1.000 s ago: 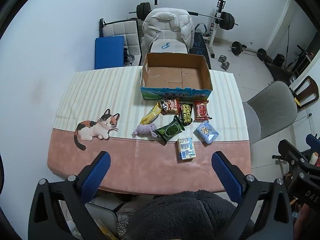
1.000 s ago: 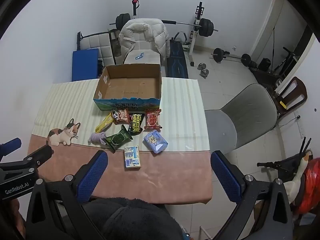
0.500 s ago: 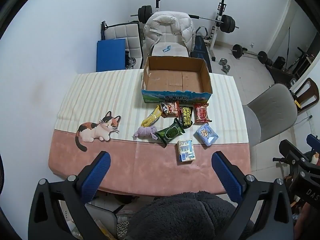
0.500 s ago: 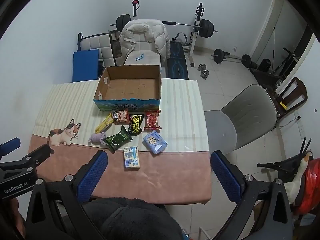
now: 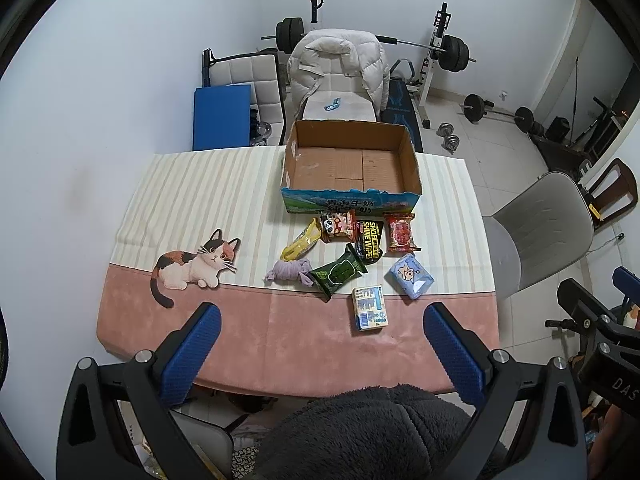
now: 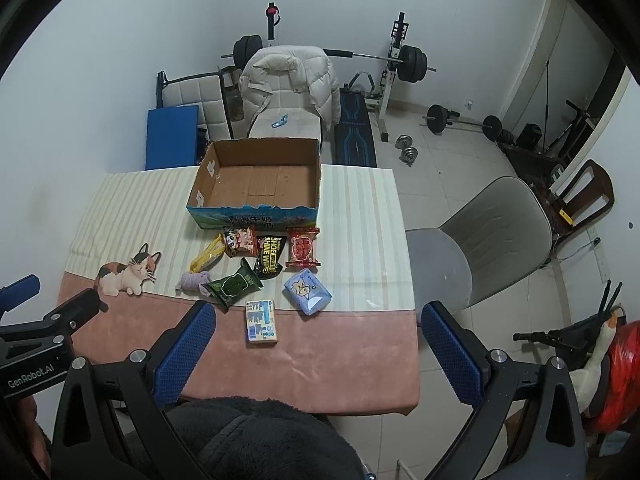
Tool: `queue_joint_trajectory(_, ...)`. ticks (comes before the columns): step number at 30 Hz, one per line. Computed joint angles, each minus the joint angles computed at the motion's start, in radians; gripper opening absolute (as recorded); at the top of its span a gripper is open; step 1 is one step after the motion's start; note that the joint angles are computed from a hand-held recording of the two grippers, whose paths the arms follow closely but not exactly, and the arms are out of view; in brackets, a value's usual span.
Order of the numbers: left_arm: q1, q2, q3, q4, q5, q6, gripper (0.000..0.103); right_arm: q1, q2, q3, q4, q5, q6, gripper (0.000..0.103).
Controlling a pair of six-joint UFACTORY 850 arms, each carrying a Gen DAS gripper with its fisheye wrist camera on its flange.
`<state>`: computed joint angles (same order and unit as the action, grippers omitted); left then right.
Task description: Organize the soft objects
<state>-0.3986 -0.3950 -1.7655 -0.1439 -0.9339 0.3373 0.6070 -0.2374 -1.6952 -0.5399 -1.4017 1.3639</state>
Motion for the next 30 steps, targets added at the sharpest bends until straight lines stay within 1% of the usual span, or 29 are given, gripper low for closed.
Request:
queue_joint_trajectory(5, -0.009, 0.002, 0.003, 0.004, 0.010, -0.006, 0.103, 0.000, 0.001, -0.002, -0.003, 0.001, -0.009, 0.103)
queue_joint_trajectory(12, -0.013, -0.006, -0.002, -0.001, 0.003, -0.005, 0.103, 0.003, -0.005, -0.010, -0.003, -0.007, -0.001, 0.103)
queue_joint_trajectory(22, -0.016, -0.004, 0.002, 0.003, 0.005, -0.007, 0.103, 0.003, 0.021, 0.024, -0.001, 0.009, 0.005, 0.103)
queue_joint_trajectory(30, -0.017, -0.004, 0.004, 0.003, 0.007, -0.008, 0.103, 0.001, 0.018, 0.021, -0.002, 0.011, 0.004, 0.103)
